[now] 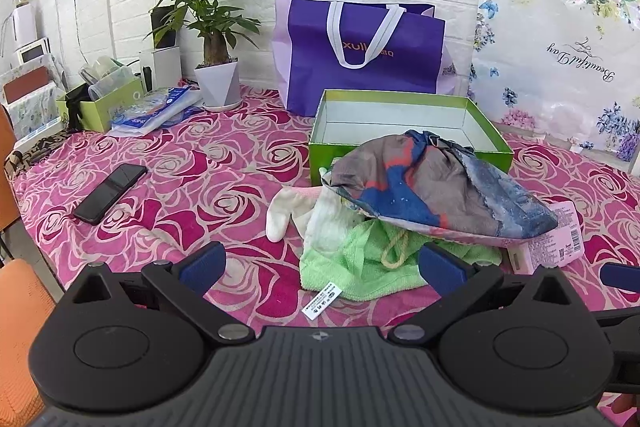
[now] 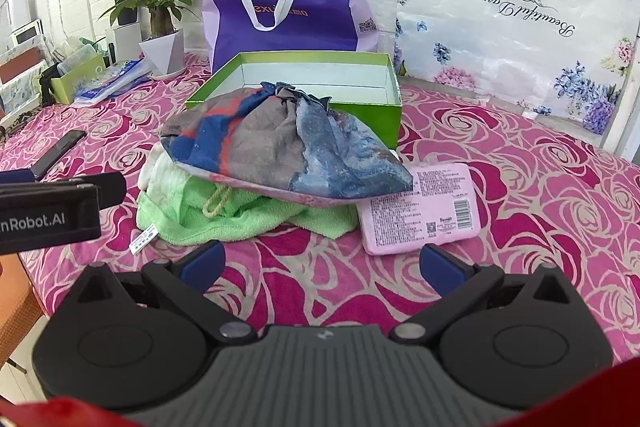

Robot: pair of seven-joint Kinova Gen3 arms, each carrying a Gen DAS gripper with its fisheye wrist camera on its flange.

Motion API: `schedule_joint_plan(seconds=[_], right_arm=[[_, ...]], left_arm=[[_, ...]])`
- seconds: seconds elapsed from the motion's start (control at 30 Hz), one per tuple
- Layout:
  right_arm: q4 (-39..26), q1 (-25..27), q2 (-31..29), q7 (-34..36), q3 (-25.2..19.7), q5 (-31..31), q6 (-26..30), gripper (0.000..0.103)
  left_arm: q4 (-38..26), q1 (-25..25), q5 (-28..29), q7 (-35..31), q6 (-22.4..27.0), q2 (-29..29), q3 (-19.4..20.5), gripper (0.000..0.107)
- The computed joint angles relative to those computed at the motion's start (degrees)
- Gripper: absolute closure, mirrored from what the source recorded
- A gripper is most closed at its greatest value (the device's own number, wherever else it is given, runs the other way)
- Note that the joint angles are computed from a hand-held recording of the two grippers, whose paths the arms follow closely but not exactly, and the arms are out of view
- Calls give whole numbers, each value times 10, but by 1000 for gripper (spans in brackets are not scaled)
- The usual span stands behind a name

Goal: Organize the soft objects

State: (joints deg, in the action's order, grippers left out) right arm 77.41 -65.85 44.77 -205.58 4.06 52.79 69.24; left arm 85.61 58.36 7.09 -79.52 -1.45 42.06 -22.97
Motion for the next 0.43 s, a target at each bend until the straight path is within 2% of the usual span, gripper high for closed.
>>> schedule_joint_plan(seconds=[0.17,0.3,0.43], right_arm=[[15,8,-9,2,4,18,-25,0],[63,-6,-18,-48,20,91,-59,0],[72,14,-19,-38,11,123,-61,0]], left_arm=[[-31,-14,-10,8,27,8,12,4],[-50,-37,-33,20,36,14,36,4],[-73,-65,-51,23,40,19,65,4]])
